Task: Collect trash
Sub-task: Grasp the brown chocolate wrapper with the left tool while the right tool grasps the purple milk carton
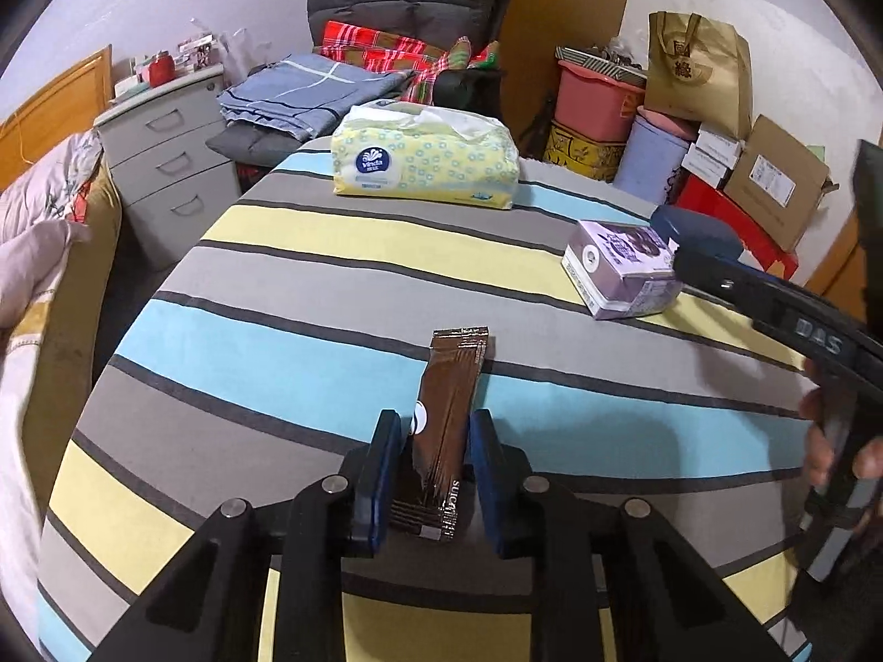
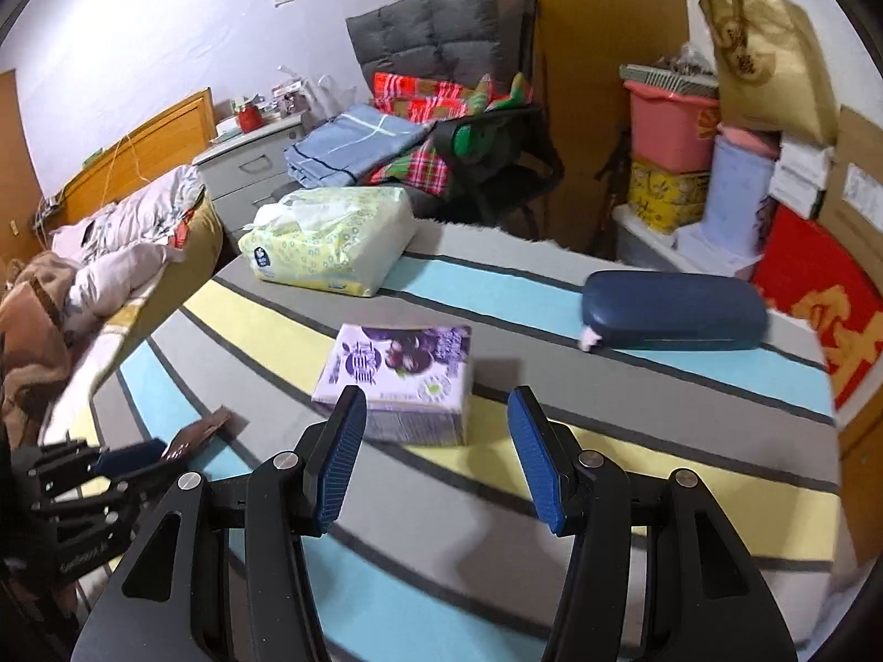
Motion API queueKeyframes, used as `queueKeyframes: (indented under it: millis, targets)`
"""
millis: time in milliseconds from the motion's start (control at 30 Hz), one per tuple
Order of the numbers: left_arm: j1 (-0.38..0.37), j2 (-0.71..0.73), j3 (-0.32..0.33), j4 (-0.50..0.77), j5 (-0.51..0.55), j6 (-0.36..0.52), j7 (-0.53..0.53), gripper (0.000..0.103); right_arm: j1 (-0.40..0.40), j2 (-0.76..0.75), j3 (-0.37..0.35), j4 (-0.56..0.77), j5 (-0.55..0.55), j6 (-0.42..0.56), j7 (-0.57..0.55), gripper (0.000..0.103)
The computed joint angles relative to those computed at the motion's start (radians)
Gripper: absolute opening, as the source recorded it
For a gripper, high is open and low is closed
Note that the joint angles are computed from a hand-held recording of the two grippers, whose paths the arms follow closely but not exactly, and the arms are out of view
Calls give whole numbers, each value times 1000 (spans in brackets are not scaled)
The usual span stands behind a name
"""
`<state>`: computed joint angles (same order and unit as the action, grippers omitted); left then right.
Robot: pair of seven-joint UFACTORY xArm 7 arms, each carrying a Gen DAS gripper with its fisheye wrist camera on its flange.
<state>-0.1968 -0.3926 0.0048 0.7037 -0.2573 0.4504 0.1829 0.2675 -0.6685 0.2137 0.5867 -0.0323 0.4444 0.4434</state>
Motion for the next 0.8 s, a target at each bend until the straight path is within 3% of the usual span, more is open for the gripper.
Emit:
queueKeyframes:
  millis: [200, 367, 467, 567, 633, 733, 800]
  targets:
    - [13, 7, 12, 3, 0, -2, -5, 26, 162, 10, -106, -24, 132, -41, -130, 55]
    - [22, 9, 11, 4, -1, -8, -16, 26, 309, 11, -175, 0, 262, 10, -305, 55]
    - [19, 14, 17, 7, -12, -13, -13, 26, 203, -21, -63, 1, 178, -19, -290, 55]
    - [13, 27, 25, 17, -27, -11, 0, 26, 46, -14, 39, 11, 91, -64, -155, 56]
    - [13, 34, 23, 22, -29, -13, 8, 26, 43, 23, 25, 20, 78, -86, -139, 63]
    - [12, 45, 24, 28, -42, -17, 13, 26, 88, 89, -19, 44, 71, -89, -186, 63]
    - [12, 46, 24, 27, -45, -21, 20, 27, 68, 119, 5, 62, 38, -67, -183, 64]
